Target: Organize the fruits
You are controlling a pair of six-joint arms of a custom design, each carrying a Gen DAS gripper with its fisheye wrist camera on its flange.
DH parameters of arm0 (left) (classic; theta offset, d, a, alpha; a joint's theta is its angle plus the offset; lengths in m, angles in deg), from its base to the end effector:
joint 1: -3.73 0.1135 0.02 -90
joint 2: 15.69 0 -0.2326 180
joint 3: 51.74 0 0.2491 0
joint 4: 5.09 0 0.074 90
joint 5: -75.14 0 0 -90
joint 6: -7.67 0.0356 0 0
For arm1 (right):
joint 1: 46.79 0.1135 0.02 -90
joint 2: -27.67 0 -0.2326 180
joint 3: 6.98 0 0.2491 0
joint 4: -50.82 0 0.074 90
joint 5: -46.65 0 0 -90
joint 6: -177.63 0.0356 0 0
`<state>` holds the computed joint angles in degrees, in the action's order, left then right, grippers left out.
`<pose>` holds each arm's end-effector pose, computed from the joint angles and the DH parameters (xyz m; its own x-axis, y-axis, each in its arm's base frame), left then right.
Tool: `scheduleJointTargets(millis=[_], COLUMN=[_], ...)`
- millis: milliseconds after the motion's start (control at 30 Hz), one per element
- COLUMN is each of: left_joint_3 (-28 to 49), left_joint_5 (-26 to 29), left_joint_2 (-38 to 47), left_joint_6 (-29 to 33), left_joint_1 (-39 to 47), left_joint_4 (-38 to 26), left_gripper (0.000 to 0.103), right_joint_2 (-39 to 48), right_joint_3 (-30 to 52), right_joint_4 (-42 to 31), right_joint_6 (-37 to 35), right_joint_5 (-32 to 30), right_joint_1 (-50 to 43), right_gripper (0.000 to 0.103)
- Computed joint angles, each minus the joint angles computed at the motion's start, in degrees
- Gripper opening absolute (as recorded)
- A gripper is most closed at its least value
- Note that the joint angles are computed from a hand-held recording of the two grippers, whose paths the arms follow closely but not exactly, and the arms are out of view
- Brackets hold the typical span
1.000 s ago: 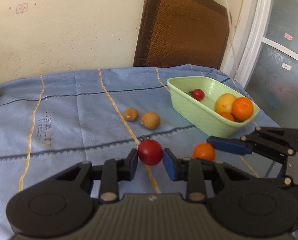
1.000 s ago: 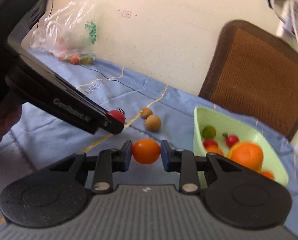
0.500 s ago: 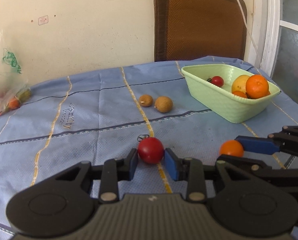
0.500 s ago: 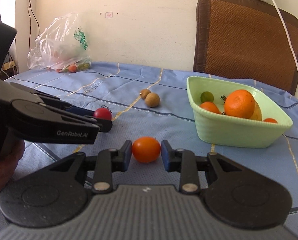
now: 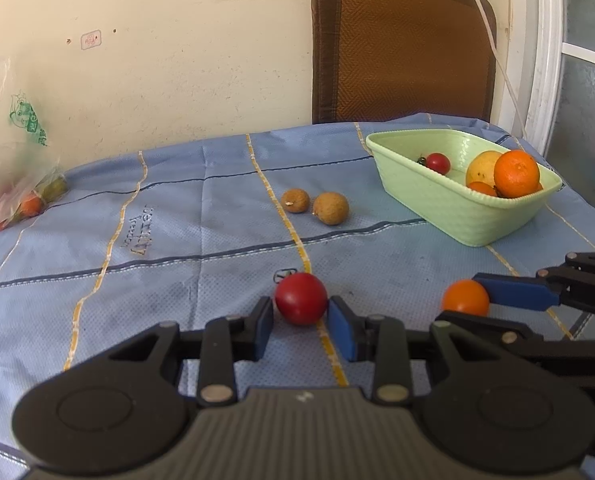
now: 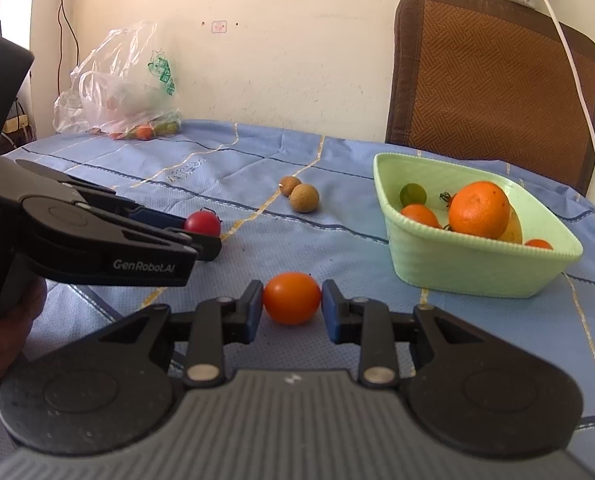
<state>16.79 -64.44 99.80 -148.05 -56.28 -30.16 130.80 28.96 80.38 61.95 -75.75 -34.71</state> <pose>0.1835 -0.2637 0.0491 -0.6004 -0.1421 -0.7870 -0.2508 0.9679 0.0165 0.2423 0.0714 0.0469 -0.2817 -0.4345 -0.8555 -0.7919 0.6087 -0.0484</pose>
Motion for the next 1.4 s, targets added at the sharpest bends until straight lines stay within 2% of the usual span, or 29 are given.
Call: scheduleJointTargets(millis=[567,867,1033,1400], left_joint_3=[-0.3,-4.4,-3.4,-2.6], left_joint_5=[0.0,-0.6,-1.3,1.3], left_joint_2=[-0.3,-2.6,-1.9,-1.3], left_joint_6=[-0.1,0.8,1.5,3.3], left_joint_1=[-0.1,-0.6,-1.0,0.8], left_joint_4=[0.1,5.8,5.1,5.6], left_gripper=[0.033,0.034,0.034,0.033], right_joint_2=[-0.4,-0.5,-0.6,-1.1], right_joint_3=[0.9,1.6,1.5,1.5], right_joint_4=[-2.6,-4.2,-4.2,-5.4], right_joint_6=[-1.2,-0.9,-1.1,-0.8], right_joint_5=[1.4,1.1,0.7,0.2], right_joint_1=[0.9,0.4,0.2,0.0], right_gripper=[0.035,0.041,0.041,0.041])
